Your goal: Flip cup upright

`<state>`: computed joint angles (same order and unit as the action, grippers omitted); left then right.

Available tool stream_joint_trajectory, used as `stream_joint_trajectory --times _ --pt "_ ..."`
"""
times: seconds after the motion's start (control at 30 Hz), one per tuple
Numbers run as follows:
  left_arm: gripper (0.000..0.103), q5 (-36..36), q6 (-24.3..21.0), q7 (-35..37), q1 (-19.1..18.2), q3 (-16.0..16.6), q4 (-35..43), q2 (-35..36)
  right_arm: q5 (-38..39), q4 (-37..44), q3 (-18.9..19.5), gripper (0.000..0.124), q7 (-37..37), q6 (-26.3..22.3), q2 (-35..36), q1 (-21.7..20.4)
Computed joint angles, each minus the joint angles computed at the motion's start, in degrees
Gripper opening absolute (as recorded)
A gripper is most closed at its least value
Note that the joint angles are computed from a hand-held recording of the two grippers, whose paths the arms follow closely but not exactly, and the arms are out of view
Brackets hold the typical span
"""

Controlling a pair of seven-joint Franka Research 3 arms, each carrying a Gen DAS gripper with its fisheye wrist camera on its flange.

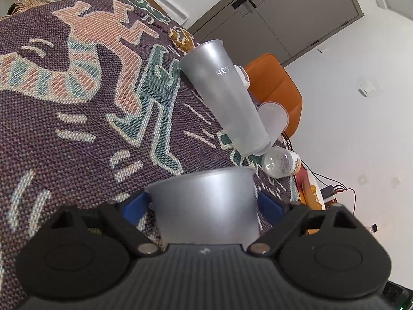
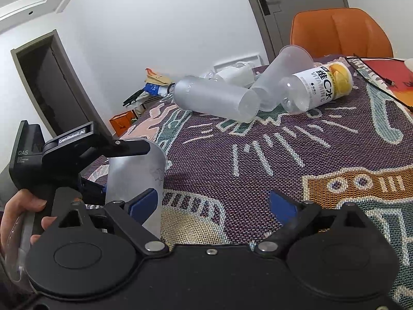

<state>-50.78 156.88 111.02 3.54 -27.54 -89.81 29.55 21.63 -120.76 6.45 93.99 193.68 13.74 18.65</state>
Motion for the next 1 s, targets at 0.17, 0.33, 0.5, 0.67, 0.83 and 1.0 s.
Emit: stream_joint_trajectory --times 0.17,0.33,0.5,0.67,0.83,1.0 --pt "0.083 -0.3 -1.3 -0.8 0.4 0.2 0.3 -0.1 -0.1 -0.7 0.2 0.095 0.3 0.8 -0.5 -0.3" --pt "0.082 -5.1 1.0 5.1 1.8 -1.5 -2.1 -2.6 -1.7 -1.6 1.9 0.095 1.7 2.0 -1.0 -1.9" --pt "0.081 -12.1 4.3 14.4 1.9 -1.8 -4.6 -6.6 -3.0 -2.2 2.1 0.095 2.5 3.4 -1.4 -2.0" --pt "0.081 -17.9 7.9 23.5 0.1 -0.6 -6.5 -10.1 0.1 -2.2 -1.3 0.095 -0.5 4.4 -1.7 2.1" --pt "0.08 -24.9 12.9 35.4 -2.3 0.2 -8.1 -13.2 10.6 -0.9 -7.5 0.095 -10.2 5.5 -1.4 10.3" --pt "0.08 -28.7 15.4 43.5 -5.5 2.2 -8.6 -14.6 13.4 -0.8 -5.4 0.095 -13.8 6.7 -1.5 9.2"
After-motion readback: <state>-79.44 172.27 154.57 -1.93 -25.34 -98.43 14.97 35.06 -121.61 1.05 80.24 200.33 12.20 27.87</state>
